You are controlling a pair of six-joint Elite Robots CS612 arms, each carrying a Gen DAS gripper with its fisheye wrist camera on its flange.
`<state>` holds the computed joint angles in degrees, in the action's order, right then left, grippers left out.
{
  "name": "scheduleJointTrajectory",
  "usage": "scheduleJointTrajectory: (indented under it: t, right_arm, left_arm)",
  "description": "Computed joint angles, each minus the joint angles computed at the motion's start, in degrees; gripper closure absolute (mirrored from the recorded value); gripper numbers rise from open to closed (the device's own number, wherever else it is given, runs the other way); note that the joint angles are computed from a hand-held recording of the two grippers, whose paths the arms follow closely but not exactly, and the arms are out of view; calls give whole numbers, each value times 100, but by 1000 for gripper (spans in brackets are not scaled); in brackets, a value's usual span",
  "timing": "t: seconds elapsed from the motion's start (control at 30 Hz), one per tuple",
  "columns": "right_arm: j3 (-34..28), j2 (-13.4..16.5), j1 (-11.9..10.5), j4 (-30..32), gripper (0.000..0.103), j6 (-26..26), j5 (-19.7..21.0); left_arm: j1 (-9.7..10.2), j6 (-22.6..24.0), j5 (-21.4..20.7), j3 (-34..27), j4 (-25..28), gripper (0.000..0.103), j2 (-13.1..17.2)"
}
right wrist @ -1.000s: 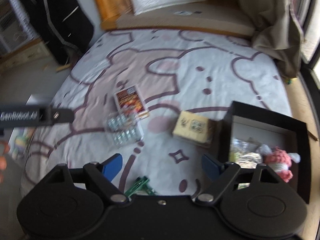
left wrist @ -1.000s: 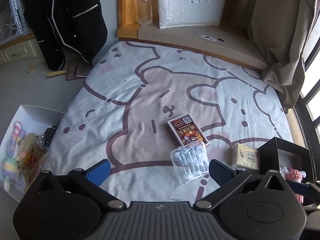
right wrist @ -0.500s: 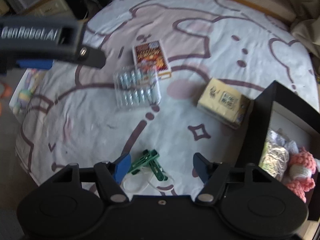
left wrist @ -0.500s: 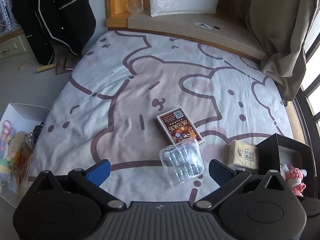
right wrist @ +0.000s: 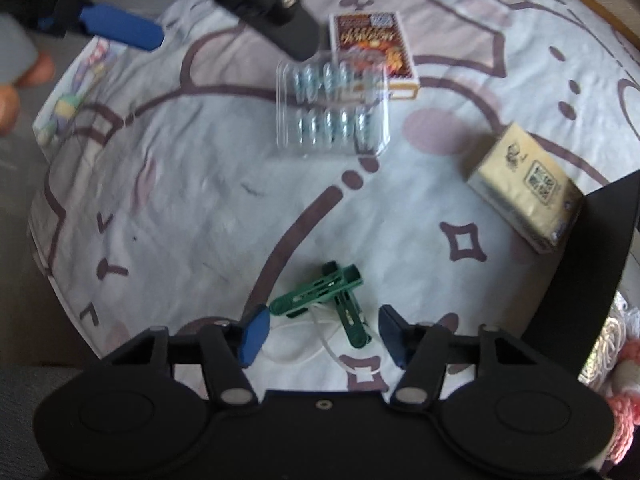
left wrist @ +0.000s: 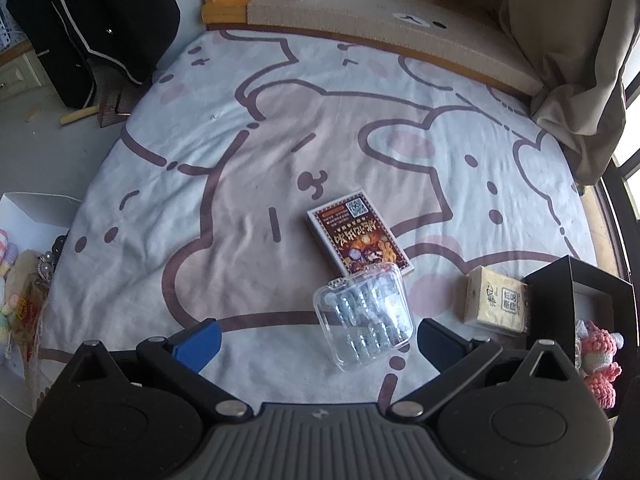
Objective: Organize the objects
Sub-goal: 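Grasp the green plastic clip with right tool while left tool approaches the clear capsule case, then close left tool on the clear plastic capsule case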
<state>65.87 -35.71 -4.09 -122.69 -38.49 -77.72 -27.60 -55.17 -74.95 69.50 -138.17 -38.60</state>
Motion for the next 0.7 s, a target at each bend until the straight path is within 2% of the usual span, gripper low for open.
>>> scheduleJointTrajectory:
  t: [0.13, 0.2, 0.27, 0.43, 0.7]
  right_arm:
    - [104, -23, 33, -92, 65, -179, -142]
    - [155, -48, 6, -139, 77, -141, -79]
    - [114, -45, -44, -60, 83, -83, 78]
    - [102, -71, -126, -70, 86, -14, 288]
    - [106, -101, -246, -168, 87, 246, 464]
  left_arm:
    - [25, -96, -94, -110, 166, 1, 78]
    - [39, -156, -163, -157, 204, 1, 112]
    - [50, -186, -241, -204, 208, 1, 149]
    - [56, -221, -325, -374, 243, 1, 259]
    - [69, -527, -444, -637, 309, 3, 445]
